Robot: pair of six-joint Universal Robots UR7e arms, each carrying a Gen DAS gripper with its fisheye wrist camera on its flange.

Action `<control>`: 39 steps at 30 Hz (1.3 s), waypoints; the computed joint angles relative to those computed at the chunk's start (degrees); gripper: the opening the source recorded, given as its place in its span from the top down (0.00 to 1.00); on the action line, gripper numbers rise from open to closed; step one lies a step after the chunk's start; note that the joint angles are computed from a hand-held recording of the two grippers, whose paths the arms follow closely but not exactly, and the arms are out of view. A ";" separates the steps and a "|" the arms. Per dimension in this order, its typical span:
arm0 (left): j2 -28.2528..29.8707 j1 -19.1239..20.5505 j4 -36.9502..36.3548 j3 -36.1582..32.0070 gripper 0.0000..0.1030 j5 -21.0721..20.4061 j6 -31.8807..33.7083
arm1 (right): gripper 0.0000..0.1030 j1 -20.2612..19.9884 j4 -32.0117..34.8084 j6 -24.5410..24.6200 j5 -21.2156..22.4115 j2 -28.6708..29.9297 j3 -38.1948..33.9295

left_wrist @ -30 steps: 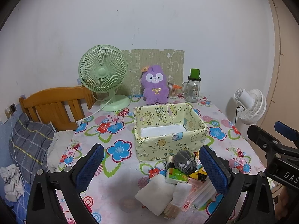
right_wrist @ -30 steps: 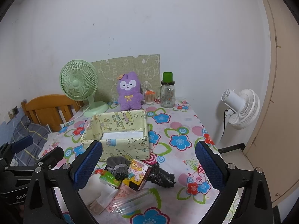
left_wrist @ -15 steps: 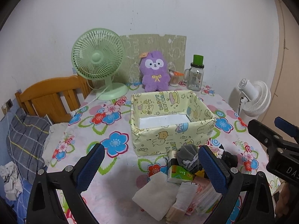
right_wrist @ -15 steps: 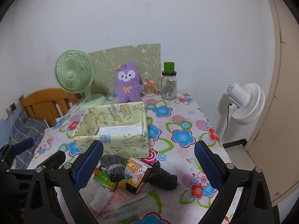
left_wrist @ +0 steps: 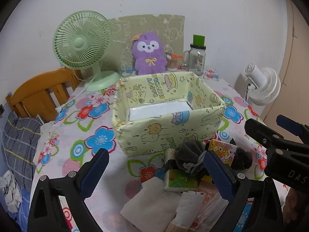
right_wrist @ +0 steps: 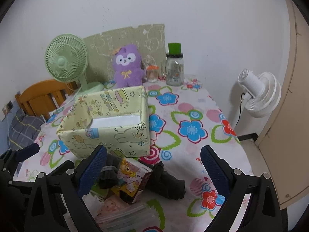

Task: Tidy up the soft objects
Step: 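Move both tools down toward the items in front of the fabric box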

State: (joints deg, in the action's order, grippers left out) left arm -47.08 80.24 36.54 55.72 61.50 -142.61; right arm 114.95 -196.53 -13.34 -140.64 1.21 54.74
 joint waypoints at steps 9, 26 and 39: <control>3.55 0.17 2.98 -3.19 0.03 -0.42 0.53 | 0.05 -1.63 4.23 2.69 0.86 0.11 -0.44; 8.88 0.18 6.41 -7.68 0.04 -1.33 2.22 | 0.17 -3.94 12.85 9.46 3.75 -0.07 -0.24; 12.56 1.39 14.14 -14.67 0.48 2.21 -0.19 | 0.22 -4.46 17.83 11.73 6.28 0.65 -2.53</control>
State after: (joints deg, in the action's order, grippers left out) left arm -34.52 81.63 50.68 41.05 63.71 -142.80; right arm 110.50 -178.70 -1.62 -134.36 1.86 52.21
